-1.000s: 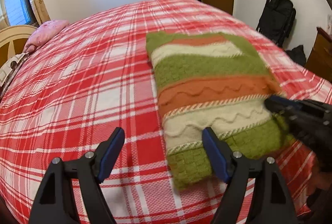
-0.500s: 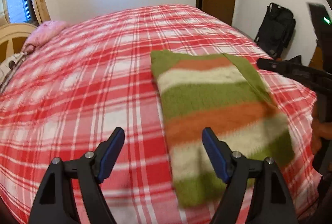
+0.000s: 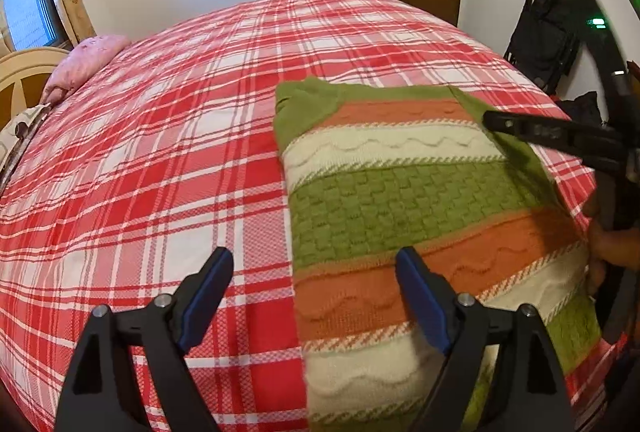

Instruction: Fold small clothes

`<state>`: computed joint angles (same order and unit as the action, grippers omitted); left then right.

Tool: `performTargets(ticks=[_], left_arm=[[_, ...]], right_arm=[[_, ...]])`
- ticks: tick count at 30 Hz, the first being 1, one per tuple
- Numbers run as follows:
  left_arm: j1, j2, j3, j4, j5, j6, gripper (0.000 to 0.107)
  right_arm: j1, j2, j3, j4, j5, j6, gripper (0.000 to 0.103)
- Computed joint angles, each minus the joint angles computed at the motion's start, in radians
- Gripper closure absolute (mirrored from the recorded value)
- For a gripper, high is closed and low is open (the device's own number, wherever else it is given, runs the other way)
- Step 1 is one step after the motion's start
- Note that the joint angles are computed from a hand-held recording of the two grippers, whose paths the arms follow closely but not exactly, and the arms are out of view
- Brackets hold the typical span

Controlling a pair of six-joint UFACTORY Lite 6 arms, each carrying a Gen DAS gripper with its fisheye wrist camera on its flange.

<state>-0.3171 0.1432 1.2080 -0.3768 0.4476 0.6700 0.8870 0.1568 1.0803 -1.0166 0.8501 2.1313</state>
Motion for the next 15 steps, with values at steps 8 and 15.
performTargets(ticks=[8,15], left_arm=[[0.097,0.001,0.044,-0.172,0.171,0.171,0.017],[0.252,0.181,0.302,-0.295,0.432,0.088,0.014]], right_arm=[[0.283,-0.254,-0.229,-0.150,0.140,0.475,0.030],[0.383,-0.275,-0.298,-0.125,0.168,0.597,0.030]])
